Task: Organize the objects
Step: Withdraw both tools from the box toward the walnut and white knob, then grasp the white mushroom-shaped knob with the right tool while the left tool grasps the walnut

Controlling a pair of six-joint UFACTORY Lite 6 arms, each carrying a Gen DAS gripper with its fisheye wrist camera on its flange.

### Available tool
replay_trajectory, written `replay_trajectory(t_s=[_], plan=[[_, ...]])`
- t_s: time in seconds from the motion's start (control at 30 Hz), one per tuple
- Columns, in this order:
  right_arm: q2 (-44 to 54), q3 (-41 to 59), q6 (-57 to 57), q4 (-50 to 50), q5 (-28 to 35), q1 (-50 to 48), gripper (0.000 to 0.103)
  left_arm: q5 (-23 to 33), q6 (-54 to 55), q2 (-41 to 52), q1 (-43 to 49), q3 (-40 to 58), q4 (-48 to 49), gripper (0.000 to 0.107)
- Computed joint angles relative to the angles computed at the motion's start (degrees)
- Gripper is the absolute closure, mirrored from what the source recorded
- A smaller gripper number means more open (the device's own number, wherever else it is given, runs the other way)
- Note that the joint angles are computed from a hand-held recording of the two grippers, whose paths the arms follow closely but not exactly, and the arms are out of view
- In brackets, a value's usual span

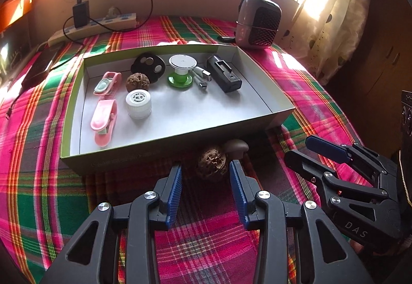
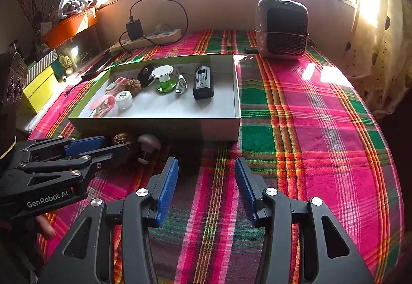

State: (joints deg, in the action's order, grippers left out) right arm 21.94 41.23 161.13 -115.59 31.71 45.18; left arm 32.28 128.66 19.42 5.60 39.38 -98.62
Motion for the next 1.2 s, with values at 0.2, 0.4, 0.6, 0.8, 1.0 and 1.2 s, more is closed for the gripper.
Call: replay_trajectory(t_s=[0.2,0.4,0.6,0.8,1.0,1.2], plan=[[0.1,-0.4,1.4,-1.5,-0.2,-0.6,0.056,-1.8,-0.5,1.7,-2.4,1.6,-1.5,0.072],[0.3,-0.3,1.9,-2.4,-0.5,-1.0,0.056,-2.6,1.1,1.6,-3.4,1.4,-3.8,0.072],[1.1,0.6,0.8,-1.5,-1.0,-0.6,0.056,-2.5,1.0,1.4,-3.3,1.2,-3.7,0.072],[1.7,1.9,0.0,-0.9,-2.0,-0.3,0.056,-2.1,0.8,1.3,-2.2,0.7,-3.3,0.08],[3.2,4.4,-1.5,0.5,-3.2,0.1,0.056,-1.7,2.3,0.2,0.2,-0.8,-3.8,0.08],[6.1,9.0,-2.8,0.5,-4.6,0.1,0.056,-1.1,3.8,-0.5,4.4,-2.2,-3.4,0.08]])
